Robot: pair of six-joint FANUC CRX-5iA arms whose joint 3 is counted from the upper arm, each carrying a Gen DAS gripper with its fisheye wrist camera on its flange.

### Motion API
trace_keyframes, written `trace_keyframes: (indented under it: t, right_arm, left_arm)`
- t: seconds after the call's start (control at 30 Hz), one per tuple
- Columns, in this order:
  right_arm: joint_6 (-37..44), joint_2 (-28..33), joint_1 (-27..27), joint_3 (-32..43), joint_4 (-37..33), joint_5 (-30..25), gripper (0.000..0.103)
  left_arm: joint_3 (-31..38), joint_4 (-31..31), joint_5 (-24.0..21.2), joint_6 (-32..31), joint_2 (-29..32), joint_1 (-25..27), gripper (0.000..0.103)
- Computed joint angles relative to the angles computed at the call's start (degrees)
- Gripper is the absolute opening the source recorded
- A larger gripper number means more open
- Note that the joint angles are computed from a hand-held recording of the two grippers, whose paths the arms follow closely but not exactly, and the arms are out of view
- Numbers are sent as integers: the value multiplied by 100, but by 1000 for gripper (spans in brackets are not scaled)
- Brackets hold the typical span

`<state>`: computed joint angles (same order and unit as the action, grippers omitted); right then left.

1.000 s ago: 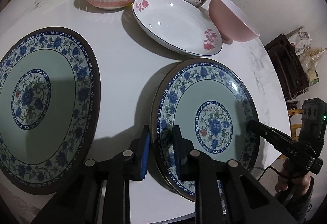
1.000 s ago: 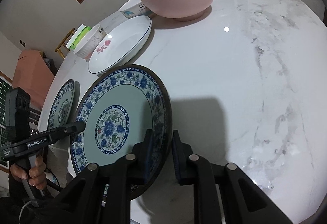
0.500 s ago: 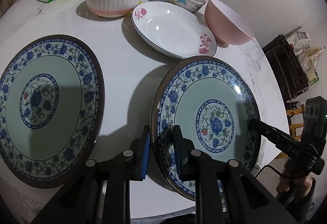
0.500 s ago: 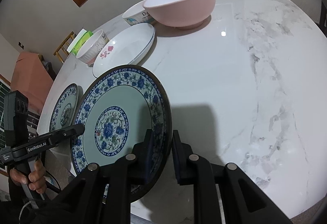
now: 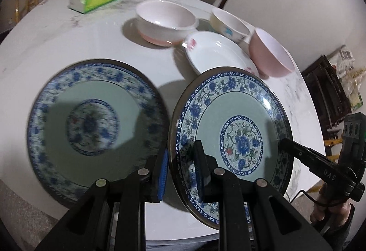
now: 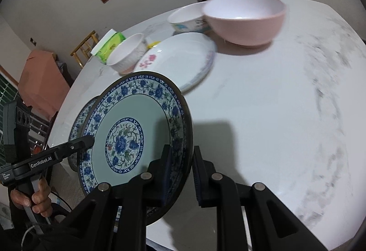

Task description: Organize plates and bowls

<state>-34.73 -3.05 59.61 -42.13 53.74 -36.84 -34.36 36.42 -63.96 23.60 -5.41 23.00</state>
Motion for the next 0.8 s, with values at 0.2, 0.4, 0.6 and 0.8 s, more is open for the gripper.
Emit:
trace_keyframes:
  t: [0.2, 0.4, 0.6, 0.8]
  right_arm:
    - [457, 543, -289, 568, 65, 414, 18]
    - [1163, 1244, -480, 1350, -184, 831, 18]
    - [2070, 1816, -536, 2134, -924, 960, 18]
    - [2836, 2212, -547, 2743, -1613, 805, 18]
  left_arm:
    - [256, 53, 45, -10, 191, 385, 17]
    - [475, 19, 249, 52, 339, 756, 18]
    - [777, -71, 413, 195, 668, 1019, 18]
    - [949, -200, 513, 384, 915, 1091, 19]
